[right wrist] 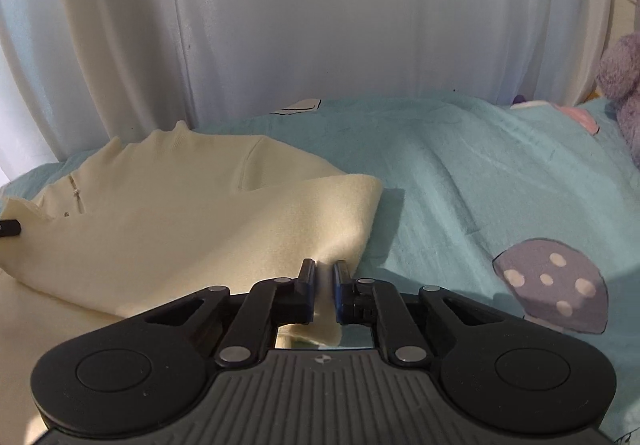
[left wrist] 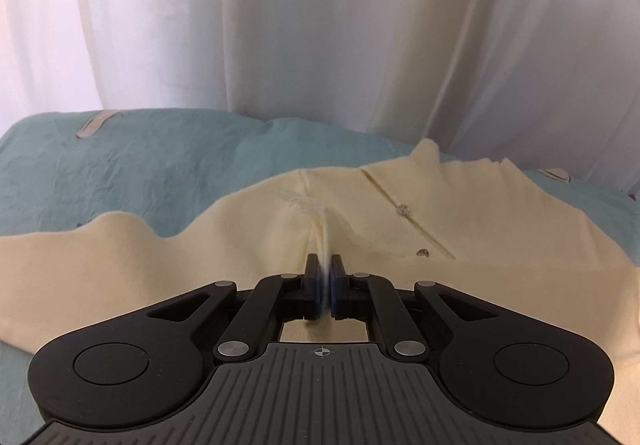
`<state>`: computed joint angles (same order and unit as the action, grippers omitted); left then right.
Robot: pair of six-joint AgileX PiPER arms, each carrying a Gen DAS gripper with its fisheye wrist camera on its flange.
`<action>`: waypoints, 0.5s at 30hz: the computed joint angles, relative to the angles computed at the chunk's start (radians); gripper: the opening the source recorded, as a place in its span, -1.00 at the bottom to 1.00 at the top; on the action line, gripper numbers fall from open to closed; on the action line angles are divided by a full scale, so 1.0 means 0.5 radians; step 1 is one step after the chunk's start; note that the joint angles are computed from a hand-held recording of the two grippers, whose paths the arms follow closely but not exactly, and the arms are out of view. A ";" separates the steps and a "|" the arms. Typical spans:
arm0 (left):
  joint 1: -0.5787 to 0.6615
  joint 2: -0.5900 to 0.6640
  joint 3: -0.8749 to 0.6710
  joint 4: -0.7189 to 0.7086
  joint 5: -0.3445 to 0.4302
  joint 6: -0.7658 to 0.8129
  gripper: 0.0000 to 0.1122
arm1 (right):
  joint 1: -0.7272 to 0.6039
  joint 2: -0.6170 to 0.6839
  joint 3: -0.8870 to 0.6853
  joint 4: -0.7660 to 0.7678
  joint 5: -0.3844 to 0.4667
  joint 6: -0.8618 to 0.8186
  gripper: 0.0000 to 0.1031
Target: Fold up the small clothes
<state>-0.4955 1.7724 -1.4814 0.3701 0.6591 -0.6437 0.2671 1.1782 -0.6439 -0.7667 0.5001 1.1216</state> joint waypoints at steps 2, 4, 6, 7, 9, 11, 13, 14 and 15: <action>0.001 0.016 -0.010 0.001 -0.036 0.011 -0.89 | 0.123 0.083 -0.008 -0.315 0.122 0.248 -0.87; 0.003 0.048 -0.038 -0.006 -0.043 0.025 -0.89 | 0.213 0.171 -0.032 -0.517 0.252 0.414 -0.89; 0.001 0.096 -0.067 0.012 -0.030 0.020 -0.89 | 0.274 0.240 -0.055 -0.620 0.362 0.511 -0.90; 0.001 0.117 -0.076 0.015 -0.021 0.025 -0.89 | 0.288 0.268 -0.061 -0.659 0.387 0.534 -0.90; -0.011 0.146 -0.076 0.067 -0.003 0.005 -0.87 | 0.300 0.286 -0.069 -0.673 0.389 0.485 -0.89; -0.044 0.128 -0.030 0.227 -0.001 -0.107 -0.71 | 0.228 0.196 -0.048 -0.552 0.264 0.349 -0.88; -0.055 0.106 -0.049 0.236 0.087 -0.133 -0.58 | 0.187 0.034 0.005 -0.451 0.180 0.350 -0.86; -0.052 0.064 -0.020 0.227 0.091 -0.165 -0.58 | 0.211 -0.046 0.040 -0.489 0.163 0.418 -0.85; -0.045 0.013 0.030 0.218 0.060 -0.202 -0.56 | 0.258 -0.111 0.074 -0.558 0.155 0.505 -0.85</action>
